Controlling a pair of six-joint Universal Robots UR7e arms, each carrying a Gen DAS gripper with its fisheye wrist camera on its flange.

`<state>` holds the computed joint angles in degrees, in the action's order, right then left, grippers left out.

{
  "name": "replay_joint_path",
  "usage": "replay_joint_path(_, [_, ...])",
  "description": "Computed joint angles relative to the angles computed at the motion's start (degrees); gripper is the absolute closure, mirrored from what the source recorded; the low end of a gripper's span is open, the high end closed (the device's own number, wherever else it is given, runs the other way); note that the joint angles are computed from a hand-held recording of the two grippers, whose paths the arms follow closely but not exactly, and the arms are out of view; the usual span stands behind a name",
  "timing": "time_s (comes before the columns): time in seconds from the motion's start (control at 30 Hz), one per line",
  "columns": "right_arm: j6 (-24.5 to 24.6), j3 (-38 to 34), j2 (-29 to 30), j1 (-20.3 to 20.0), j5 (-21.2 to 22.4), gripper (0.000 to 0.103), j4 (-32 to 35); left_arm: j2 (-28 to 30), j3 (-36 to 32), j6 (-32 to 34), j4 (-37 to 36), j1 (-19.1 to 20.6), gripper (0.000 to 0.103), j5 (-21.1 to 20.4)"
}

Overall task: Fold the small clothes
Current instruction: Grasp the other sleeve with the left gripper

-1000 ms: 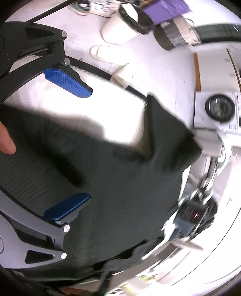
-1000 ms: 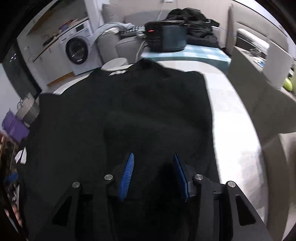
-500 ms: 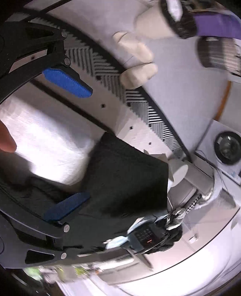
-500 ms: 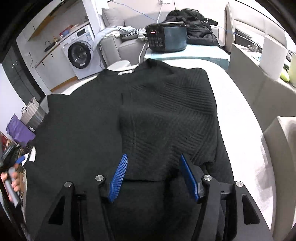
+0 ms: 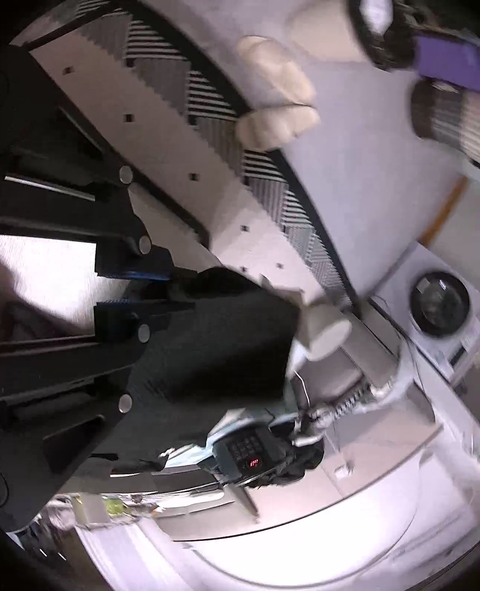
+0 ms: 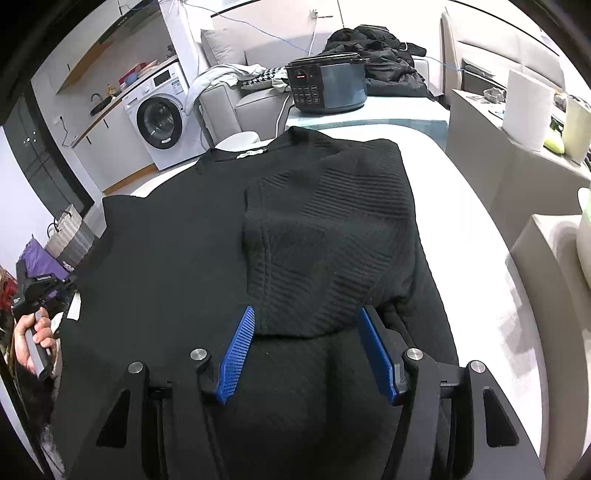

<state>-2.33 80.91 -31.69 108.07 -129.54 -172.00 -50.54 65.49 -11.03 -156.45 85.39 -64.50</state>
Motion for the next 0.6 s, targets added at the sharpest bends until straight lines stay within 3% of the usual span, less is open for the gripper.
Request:
replay_joint_path(0.23, [0.1,2.3,-1.3,0.1,1.0,0.043,-2.5,1.2,-0.6,16.0,-2.3,-8.3,0.099,-0.9])
replay_joint_path(0.4, [0.6,3.9,-2.2,0.2,1.0,0.043,-4.0,4.8,-2.3,21.6,9.3,-12.8,0.095,-7.3])
replay_joint_path(0.43, [0.9,4.2,-2.4,0.2,0.9,0.043,-4.0,5.8,-3.4,21.3,12.6,-13.1,0.089,-7.9])
replay_joint_path(0.5, [1.0,5.1,-2.9,0.3,0.6,0.043,-4.6,8.6,-6.4,20.4,20.9,-13.0,0.040,-9.1])
replay_joint_path(0.6, [1.6,6.4,-3.7,0.4,0.2,0.043,-5.3,9.2,-5.2,17.7,24.2,-12.2,0.038,-9.6])
